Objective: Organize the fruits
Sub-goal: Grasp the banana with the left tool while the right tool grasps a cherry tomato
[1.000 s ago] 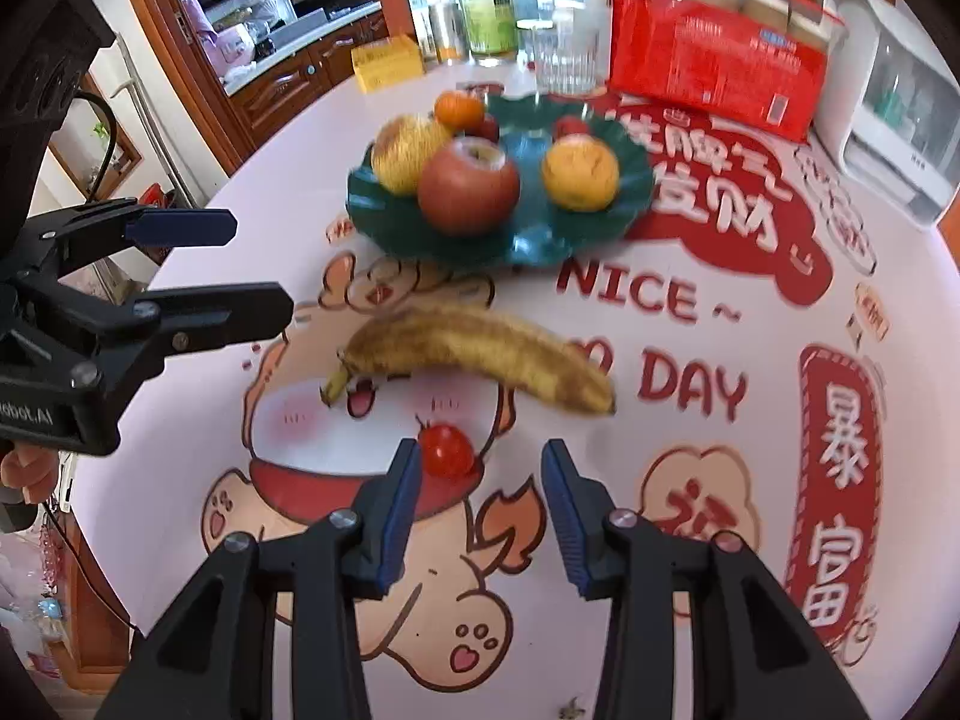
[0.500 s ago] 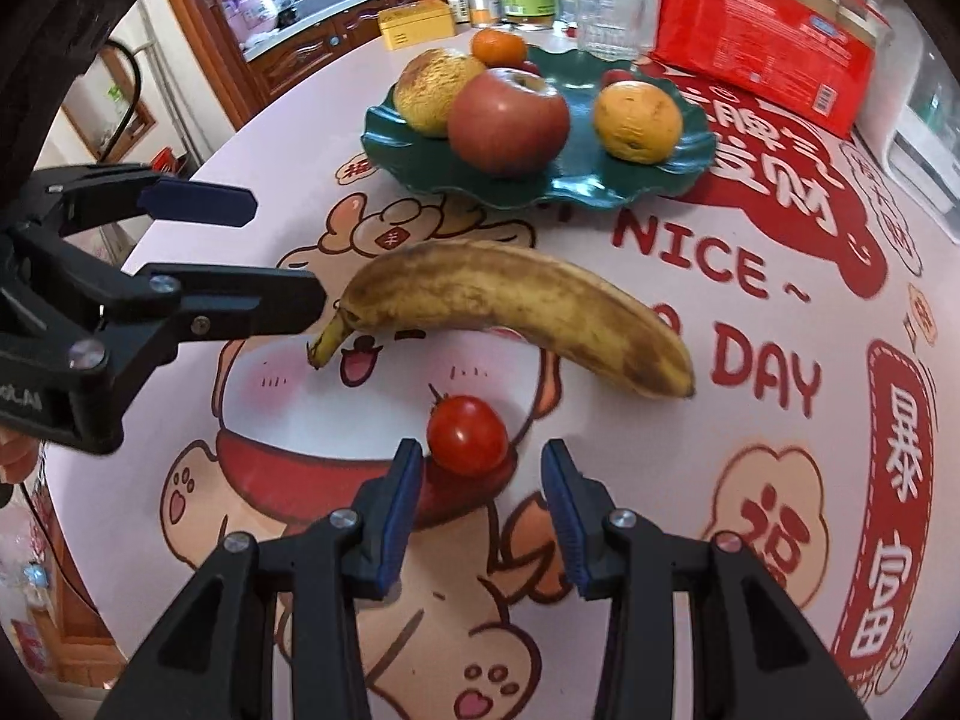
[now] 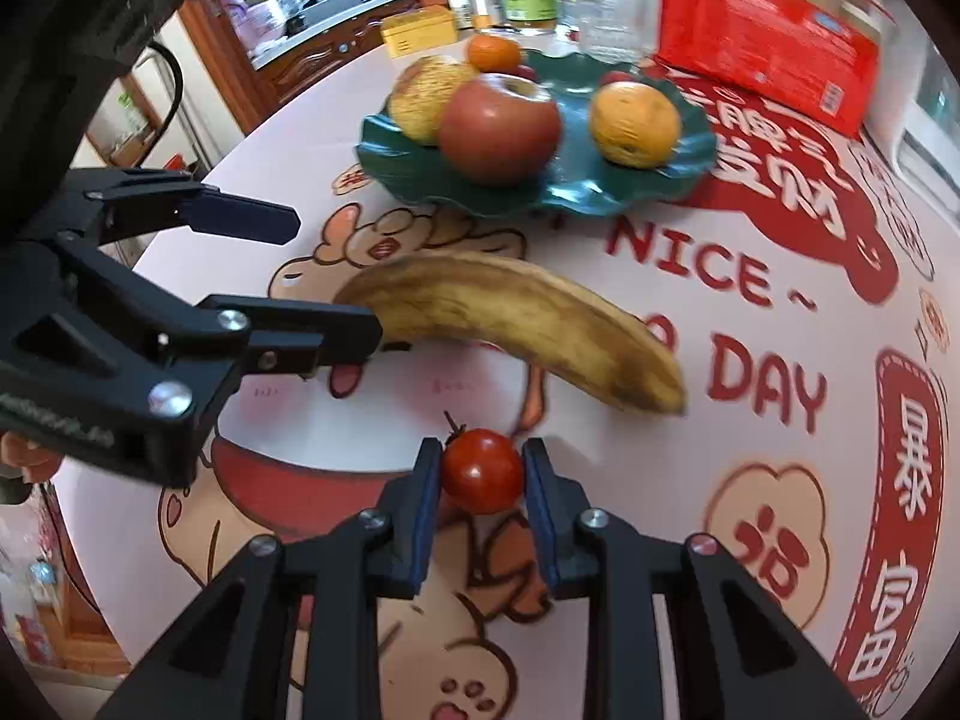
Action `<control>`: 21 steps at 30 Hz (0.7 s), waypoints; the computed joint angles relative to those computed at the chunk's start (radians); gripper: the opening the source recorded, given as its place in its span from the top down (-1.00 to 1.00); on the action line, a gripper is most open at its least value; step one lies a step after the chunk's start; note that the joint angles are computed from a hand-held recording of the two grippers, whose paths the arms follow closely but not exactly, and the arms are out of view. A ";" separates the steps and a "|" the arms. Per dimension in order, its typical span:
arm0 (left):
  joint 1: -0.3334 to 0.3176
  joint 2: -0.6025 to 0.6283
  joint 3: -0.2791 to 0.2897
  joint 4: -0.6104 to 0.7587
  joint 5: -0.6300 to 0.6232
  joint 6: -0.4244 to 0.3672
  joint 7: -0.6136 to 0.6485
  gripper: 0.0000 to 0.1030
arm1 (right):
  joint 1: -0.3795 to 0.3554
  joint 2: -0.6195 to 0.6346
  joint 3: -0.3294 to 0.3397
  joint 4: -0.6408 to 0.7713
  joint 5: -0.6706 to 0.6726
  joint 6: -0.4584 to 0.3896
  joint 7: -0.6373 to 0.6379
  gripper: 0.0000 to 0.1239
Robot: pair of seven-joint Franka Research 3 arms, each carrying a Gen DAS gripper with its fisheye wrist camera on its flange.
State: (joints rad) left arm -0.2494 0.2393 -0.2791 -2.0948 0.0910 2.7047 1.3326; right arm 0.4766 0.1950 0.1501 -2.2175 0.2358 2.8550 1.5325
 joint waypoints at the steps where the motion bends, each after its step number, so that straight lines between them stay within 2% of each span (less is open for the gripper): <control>1: -0.003 0.014 0.000 0.014 0.005 -0.004 0.000 -0.65 | -0.009 -0.007 0.003 -0.010 0.017 0.001 -0.008 0.57; 12: -0.050 0.147 0.002 0.175 0.102 -0.064 0.034 -0.60 | -0.049 -0.057 0.000 -0.065 0.105 -0.012 -0.043 0.57; 17: -0.048 0.191 -0.014 0.232 0.092 -0.106 0.080 -0.38 | -0.062 -0.068 0.002 -0.075 0.148 -0.011 -0.070 0.57; 21: -0.068 0.206 0.000 0.252 0.115 -0.119 0.072 -0.16 | -0.070 -0.069 0.001 -0.070 0.173 -0.016 -0.092 0.56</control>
